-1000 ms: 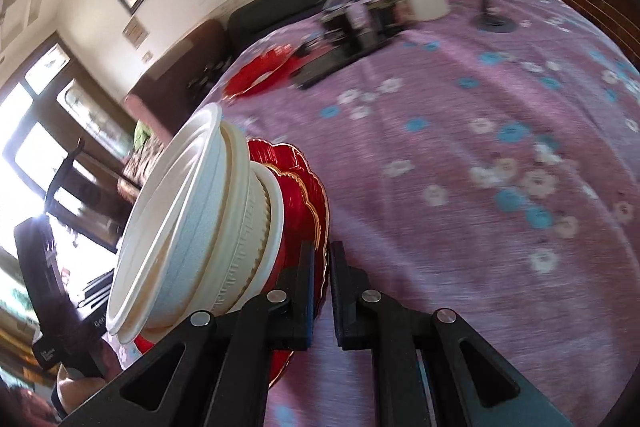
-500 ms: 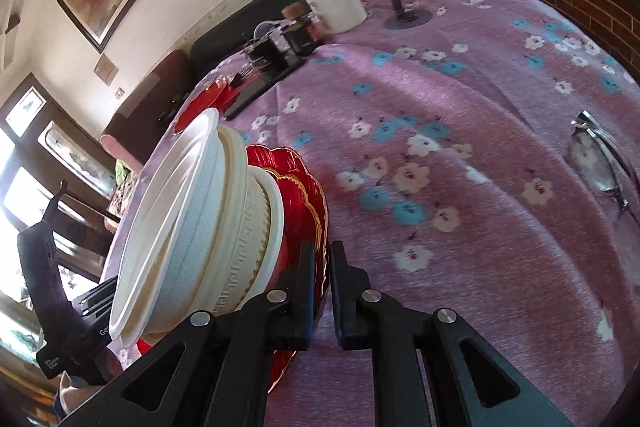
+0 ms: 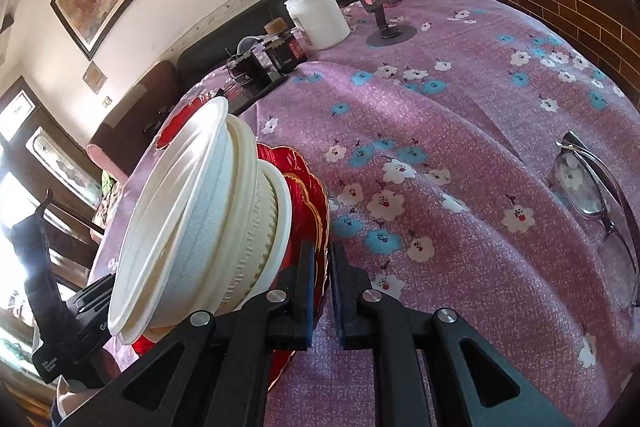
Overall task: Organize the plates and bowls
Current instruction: 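Carry the plate and bowl stack and lower it onto the tablecloth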
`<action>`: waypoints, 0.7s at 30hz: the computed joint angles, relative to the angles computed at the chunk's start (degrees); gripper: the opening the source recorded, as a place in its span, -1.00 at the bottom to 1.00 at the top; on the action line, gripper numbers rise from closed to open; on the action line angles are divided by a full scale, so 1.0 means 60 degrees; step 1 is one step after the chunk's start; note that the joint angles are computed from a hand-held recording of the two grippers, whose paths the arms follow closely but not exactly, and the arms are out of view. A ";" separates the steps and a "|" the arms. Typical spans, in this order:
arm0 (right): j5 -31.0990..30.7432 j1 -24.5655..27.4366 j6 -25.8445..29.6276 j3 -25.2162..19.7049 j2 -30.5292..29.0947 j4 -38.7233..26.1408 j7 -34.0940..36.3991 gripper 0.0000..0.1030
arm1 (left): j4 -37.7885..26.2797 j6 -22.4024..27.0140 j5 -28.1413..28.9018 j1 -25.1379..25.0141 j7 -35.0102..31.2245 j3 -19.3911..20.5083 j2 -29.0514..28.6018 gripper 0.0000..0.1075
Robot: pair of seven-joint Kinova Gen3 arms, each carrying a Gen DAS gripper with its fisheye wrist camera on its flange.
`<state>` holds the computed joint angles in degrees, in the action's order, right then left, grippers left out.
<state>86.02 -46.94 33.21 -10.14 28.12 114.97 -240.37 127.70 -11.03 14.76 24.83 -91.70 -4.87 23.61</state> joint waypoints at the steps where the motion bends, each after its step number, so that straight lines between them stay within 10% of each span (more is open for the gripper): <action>1: 0.0108 0.0012 -0.0040 0.0005 -0.0006 0.0032 -0.0120 -0.82 | 0.0044 -0.0089 -0.0016 -0.0022 0.0008 0.0028 0.0002 -0.78; 21: -0.0706 -0.0288 0.0022 0.0305 0.0271 -0.0548 0.0831 -0.79 | 0.0234 -0.0705 0.0855 0.0153 -0.0505 -0.0147 0.0098 -0.74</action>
